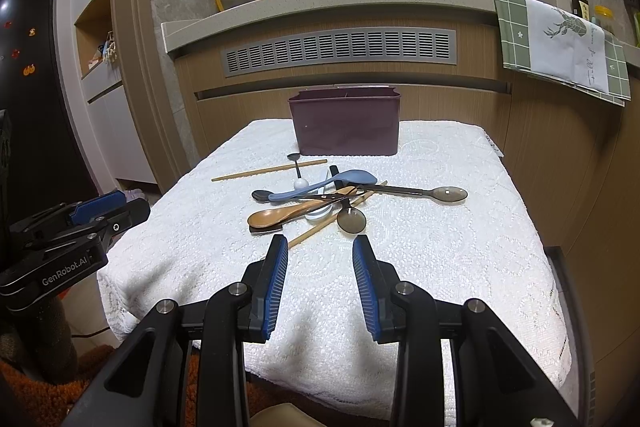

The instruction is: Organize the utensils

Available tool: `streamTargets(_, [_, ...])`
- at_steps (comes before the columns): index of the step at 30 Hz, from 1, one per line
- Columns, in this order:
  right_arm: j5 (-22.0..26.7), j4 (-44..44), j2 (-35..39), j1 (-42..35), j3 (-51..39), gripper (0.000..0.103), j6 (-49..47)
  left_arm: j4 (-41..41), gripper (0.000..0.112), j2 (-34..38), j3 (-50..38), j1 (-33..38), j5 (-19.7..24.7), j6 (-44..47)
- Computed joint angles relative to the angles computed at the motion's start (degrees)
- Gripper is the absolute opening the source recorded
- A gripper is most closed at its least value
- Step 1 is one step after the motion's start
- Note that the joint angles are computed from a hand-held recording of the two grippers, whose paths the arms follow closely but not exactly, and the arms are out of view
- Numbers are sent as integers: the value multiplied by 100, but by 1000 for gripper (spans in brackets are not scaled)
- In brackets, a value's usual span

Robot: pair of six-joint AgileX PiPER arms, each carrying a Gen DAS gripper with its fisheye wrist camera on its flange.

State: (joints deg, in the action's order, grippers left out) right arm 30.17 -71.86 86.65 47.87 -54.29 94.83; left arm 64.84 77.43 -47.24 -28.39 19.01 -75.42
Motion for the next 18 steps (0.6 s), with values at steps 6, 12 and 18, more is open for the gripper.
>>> streamTargets(6, [-3, 28, 10, 0, -8, 32, -21, -77, 42, -17, -30, -143, 135, 7])
streamTargets(12, [-29, 25, 17, -14, 1, 32, -27, -2, 42, 8, 6, -37, 14, -33])
streamTargets(18, [-20, 49, 15, -11, -4, 32, -39, 58, 42, -15, 16, -222, 165, -193])
